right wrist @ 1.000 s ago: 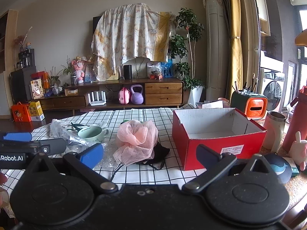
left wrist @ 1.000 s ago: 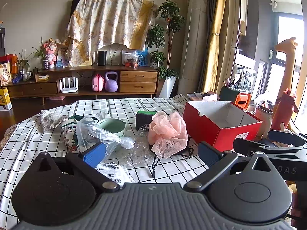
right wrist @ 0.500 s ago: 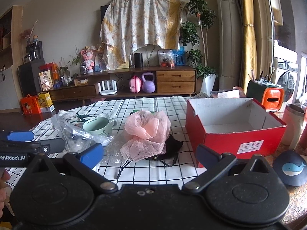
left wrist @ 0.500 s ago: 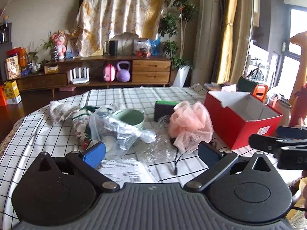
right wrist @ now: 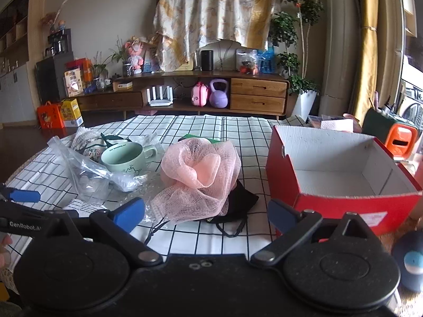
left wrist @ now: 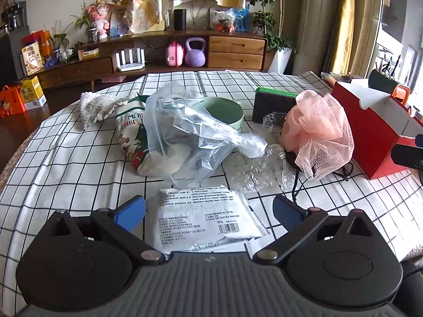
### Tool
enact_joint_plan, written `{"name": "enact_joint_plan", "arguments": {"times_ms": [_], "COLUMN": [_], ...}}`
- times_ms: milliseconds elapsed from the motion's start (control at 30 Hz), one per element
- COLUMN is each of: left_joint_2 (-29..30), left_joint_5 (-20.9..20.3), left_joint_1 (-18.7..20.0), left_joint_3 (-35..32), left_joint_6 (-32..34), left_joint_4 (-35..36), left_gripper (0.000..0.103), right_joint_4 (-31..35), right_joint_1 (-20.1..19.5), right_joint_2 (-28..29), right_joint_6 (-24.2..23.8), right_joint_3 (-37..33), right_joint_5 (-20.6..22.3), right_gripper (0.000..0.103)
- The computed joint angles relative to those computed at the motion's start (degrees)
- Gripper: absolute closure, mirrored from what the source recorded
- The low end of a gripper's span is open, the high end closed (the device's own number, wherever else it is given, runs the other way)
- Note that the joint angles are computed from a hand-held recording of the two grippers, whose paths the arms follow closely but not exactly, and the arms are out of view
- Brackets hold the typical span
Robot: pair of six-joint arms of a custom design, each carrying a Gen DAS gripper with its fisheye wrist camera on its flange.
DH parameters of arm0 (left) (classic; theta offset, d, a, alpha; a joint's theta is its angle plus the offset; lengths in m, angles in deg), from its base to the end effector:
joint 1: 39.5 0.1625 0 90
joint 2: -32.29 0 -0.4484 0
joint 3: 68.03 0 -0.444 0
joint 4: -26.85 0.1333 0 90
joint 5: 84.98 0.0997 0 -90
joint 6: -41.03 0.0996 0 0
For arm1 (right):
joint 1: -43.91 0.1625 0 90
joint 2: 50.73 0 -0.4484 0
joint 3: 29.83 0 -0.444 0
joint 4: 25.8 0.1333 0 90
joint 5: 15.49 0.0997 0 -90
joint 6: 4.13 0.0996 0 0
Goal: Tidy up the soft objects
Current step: 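Grasp the pink mesh bath puff with the right gripper while the left gripper grasps the white printed packet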
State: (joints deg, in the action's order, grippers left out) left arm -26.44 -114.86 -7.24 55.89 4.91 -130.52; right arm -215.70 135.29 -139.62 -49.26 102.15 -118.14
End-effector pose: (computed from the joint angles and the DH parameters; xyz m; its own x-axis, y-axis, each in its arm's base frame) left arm -0.3230 -0.4636 0.0969 -0.7355 0.0117 -0.6775 0.5094 0.6688 -0.5415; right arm 0.1227 -0.4660 0.3377 -0.6819 -0.2752 0.6777 -0.7037 0.4993 -0.5054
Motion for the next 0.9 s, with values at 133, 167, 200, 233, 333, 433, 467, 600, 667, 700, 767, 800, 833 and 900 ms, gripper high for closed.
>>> {"name": "enact_joint_plan", "arguments": {"times_ms": [133,167,200,233,333,433,467,600,667,700,767,800,833,900], "left_joint_2": [-0.08,-0.04,-0.18,-0.32,-1.27,-2.19,-2.25,-2.83,-2.6,-2.39,-1.66,-1.33,-1.09,-0.65], "left_joint_5": [-3.48,-3.91,-4.59,-5.78,-12.16,-17.2,-17.76,-22.35,-23.59,-23.64,-22.94,-22.64,-22.7,-23.46], "left_joint_1": [1.16,1.31,1.39,1.74,3.76,5.83,6.31,8.95,9.82,10.1,10.59,10.86,11.21,12.03], "left_joint_3": [0.36,0.57,0.66,0.87,1.03,0.68,0.46,-0.95,-1.44,-1.69,-2.27,-2.56,-2.98,-3.67], "left_joint_6": [9.4,12.4,14.86,17.78,27.07,35.58,37.71,45.04,48.75,50.43,53.09,53.94,54.6,55.26], "left_joint_4": [-5.78,-7.59,-8.62,-10.39,-13.51,-13.08,-12.54,-8.26,-7.05,-6.53,-5.81,-5.39,-4.66,-3.79], "left_gripper": [0.0,0.0,0.0,0.0,0.0,0.0,0.0,0.0,0.0,0.0,0.0,0.0,0.0,0.0], "right_joint_4": [1.78,2.36,2.77,3.04,4.36,4.92,5.3,7.1,8.09,8.31,9.52,9.67,9.71,10.36], "right_joint_1": [-0.14,-0.12,-0.06,-0.04,0.16,0.44,0.53,0.62,0.71,0.7,0.55,0.61,0.63,0.52], "right_joint_2": [1.52,2.0,2.52,2.93,4.25,5.22,5.49,6.53,7.35,7.68,8.08,8.54,8.89,9.5], "right_joint_6": [-1.44,-1.34,-1.21,-1.14,-1.33,-1.88,-1.87,-1.4,-1.15,-1.09,-1.1,-1.12,-1.18,-1.28], "right_joint_3": [-1.88,-2.58,-3.21,-3.68,-5.37,-6.4,-6.76,-8.33,-9.46,-9.79,-10.47,-10.79,-11.02,-11.65], "right_joint_5": [-0.14,-0.36,-0.49,-0.48,-0.9,-1.03,-1.14,-1.68,-2.45,-2.81,-2.95,-3.29,-3.56,-3.76], "right_gripper": [0.005,0.005,0.005,0.005,0.006,0.006,0.006,0.006,0.006,0.006,0.006,0.006,0.006,0.006]}}
